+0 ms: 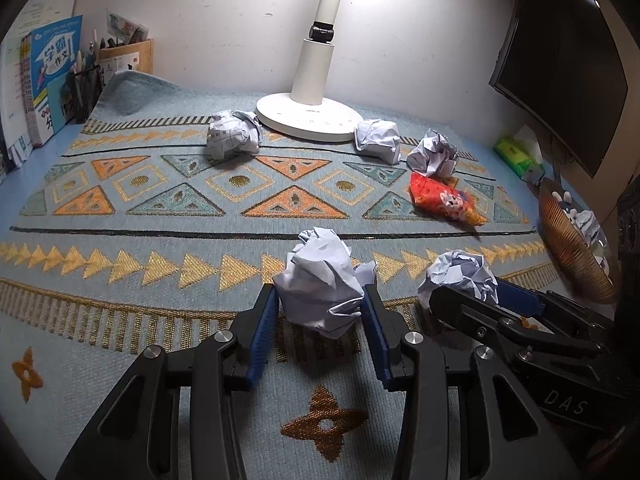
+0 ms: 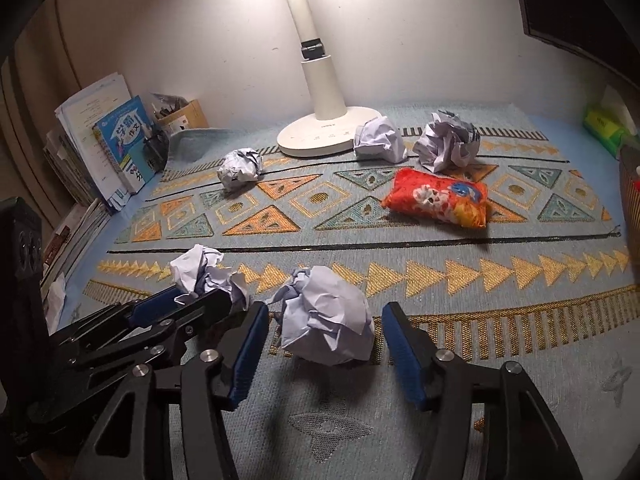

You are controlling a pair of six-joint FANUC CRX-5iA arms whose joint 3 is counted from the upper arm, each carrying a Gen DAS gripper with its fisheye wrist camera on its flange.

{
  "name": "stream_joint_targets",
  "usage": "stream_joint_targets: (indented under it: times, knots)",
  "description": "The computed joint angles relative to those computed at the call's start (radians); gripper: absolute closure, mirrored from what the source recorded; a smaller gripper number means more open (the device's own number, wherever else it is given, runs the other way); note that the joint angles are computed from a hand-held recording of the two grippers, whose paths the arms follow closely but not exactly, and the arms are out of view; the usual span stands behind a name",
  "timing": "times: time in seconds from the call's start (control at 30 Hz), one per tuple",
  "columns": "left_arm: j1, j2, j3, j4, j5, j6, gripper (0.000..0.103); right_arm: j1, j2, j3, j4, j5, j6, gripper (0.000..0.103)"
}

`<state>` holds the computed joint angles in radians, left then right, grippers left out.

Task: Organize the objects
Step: 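Lift both held paper balls and carry them toward the glass bowl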

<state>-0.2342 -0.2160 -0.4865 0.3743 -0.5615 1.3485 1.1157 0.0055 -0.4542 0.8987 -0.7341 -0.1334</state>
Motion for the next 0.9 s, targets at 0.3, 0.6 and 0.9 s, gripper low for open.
stream_joint_targets:
  times: [0.3, 0.6, 0.9]
  knots:
    - [-0.001, -0.005, -0.007, 0.013, 0.008, -0.019, 0.064, 0.005, -0.028, -0.030, 0.049, -0.008, -0.065, 0.063]
    - [-0.151, 0.043, 0.139, 0.040, 0.021, -0.016, 0.065, 0.109, -0.135, -0.027, 0.104, -0.510, -0.085, 0.063]
    - [-0.360, 0.260, 0.404, 0.163, 0.016, -0.148, 0.064, 0.188, -0.502, -0.205, 0.140, -0.858, -0.308, 0.063]
